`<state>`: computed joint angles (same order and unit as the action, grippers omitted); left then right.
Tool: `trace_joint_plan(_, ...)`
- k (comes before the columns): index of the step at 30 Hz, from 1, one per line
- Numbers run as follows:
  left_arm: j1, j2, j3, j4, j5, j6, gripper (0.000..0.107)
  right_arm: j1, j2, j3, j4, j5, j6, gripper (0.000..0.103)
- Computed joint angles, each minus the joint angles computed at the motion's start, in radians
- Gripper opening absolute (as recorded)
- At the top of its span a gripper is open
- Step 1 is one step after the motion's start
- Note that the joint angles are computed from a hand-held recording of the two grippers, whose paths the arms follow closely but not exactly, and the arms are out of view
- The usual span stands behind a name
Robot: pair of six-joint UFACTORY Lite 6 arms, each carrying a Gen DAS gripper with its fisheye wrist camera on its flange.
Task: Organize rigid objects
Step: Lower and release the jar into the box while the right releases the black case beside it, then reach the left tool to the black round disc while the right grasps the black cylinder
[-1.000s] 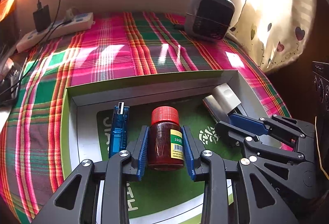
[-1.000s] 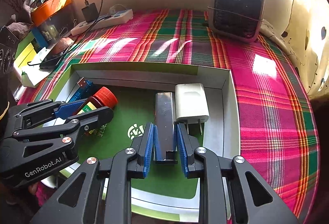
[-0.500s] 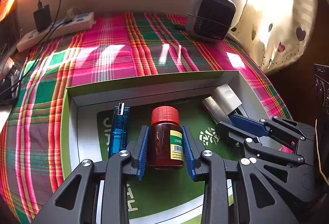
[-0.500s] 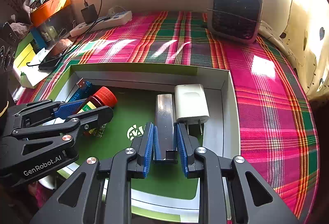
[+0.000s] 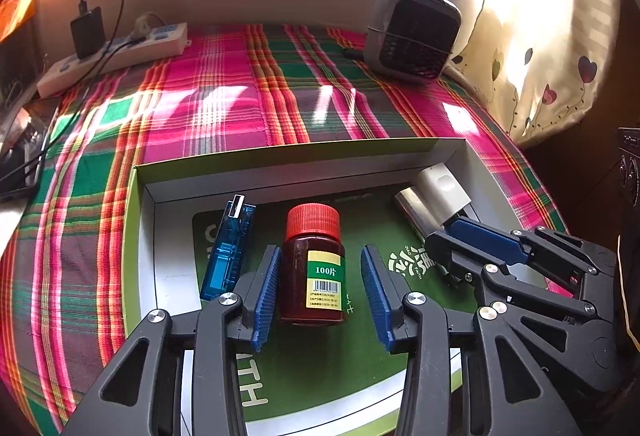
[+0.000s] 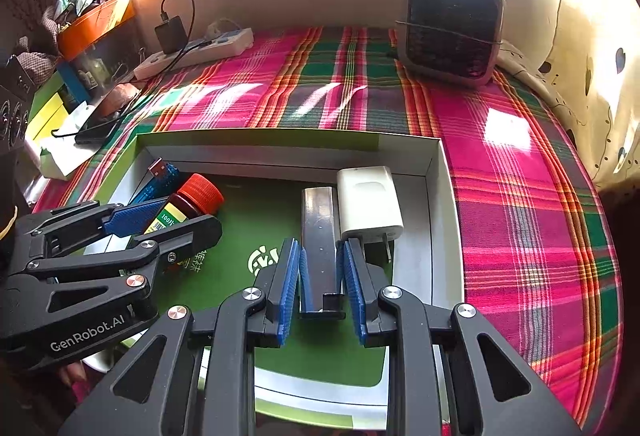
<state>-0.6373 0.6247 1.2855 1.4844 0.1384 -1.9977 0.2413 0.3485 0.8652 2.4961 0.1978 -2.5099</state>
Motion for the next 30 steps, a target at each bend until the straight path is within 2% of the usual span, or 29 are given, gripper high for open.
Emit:
trace_joint_plan(5, -0.007, -0.031, -0.035, 0.12, 0.011, -0.134, 0.04, -0.002, -0.03, -0.03, 0.032, 0.012, -0.02, 0.026)
trace_joint_plan(14, -0.043, -0.137, -0.14, 0.22, 0.063, -0.256, 0.04, -0.004, -0.114, -0.109, 0.085, 0.034, -0.044, 0.03)
trace_joint_plan(26, -0.114, -0.374, -0.39, 0.367, 0.16, -0.468, 0.04, -0.018, -0.358, -0.314, 0.106, 0.066, -0.037, 0.035)
trace_joint_plan(30, -0.144, -0.457, -0.481, 0.363, 0.197, -0.503, 0.041, -0.023, -0.435, -0.381, 0.093, 0.066, -0.023, 0.036)
